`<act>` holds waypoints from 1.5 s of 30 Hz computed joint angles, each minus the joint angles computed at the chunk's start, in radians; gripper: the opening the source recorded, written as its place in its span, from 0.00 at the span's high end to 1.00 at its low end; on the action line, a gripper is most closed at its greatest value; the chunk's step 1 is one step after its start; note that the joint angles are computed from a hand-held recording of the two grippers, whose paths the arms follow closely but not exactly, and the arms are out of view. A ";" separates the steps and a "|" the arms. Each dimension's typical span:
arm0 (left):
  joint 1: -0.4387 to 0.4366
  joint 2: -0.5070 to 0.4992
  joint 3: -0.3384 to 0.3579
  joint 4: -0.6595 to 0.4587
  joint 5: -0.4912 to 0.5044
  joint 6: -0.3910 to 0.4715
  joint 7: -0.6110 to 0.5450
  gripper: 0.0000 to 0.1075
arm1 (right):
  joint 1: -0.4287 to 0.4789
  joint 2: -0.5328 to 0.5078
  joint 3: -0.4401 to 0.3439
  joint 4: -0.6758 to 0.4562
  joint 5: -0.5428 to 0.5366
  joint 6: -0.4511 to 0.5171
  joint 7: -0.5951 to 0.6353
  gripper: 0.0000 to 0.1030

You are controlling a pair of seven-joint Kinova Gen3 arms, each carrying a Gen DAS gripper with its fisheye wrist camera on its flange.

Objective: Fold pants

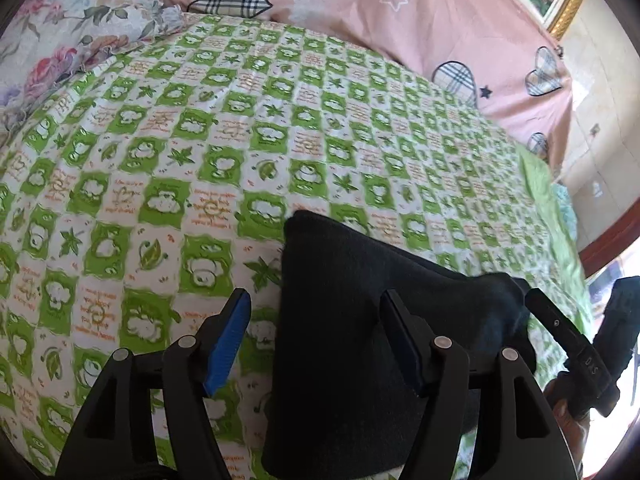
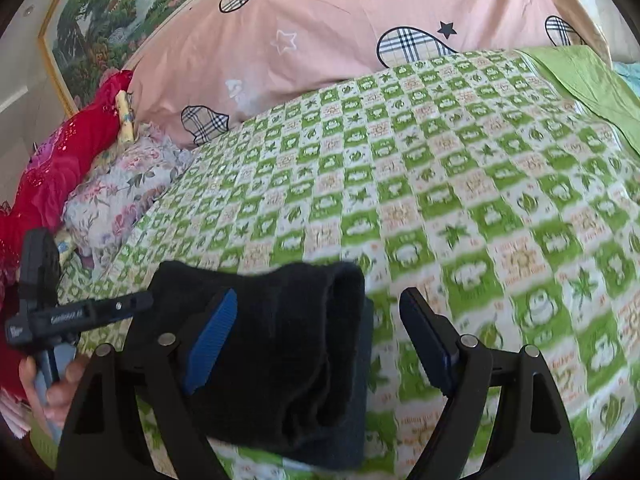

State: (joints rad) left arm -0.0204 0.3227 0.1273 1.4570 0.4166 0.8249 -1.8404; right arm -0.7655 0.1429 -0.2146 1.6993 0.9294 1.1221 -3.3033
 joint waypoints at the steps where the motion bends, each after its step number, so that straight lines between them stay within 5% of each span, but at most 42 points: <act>1: 0.013 0.013 -0.008 -0.020 -0.014 0.002 0.027 0.37 | 0.009 0.016 0.006 -0.018 -0.010 0.007 0.021 0.19; 9: 0.069 0.110 -0.017 -0.134 -0.142 0.046 0.119 0.36 | -0.001 0.073 0.043 -0.052 -0.096 0.107 0.151 0.19; 14: 0.027 0.074 0.007 -0.086 -0.104 0.029 0.080 0.35 | -0.003 0.036 0.038 -0.015 -0.098 0.064 0.094 0.19; 18: -0.027 0.029 0.018 -0.039 -0.033 0.054 0.007 0.31 | 0.014 -0.043 -0.003 0.063 -0.064 -0.059 -0.005 0.19; 32: -0.009 -0.009 -0.011 0.081 -0.024 0.018 -0.056 0.24 | 0.029 -0.047 -0.023 0.113 -0.133 -0.139 0.038 0.19; 36: -0.043 0.003 0.001 0.078 0.040 0.047 -0.082 0.34 | 0.055 -0.059 -0.022 0.151 -0.143 -0.222 0.007 0.21; 39: -0.077 0.019 0.018 0.067 0.120 0.088 -0.116 0.58 | 0.072 -0.072 -0.020 0.173 -0.156 -0.293 -0.006 0.30; 45: -0.049 -0.024 0.007 0.096 0.121 0.050 -0.130 0.69 | 0.090 -0.116 -0.042 0.229 -0.099 -0.363 -0.122 0.45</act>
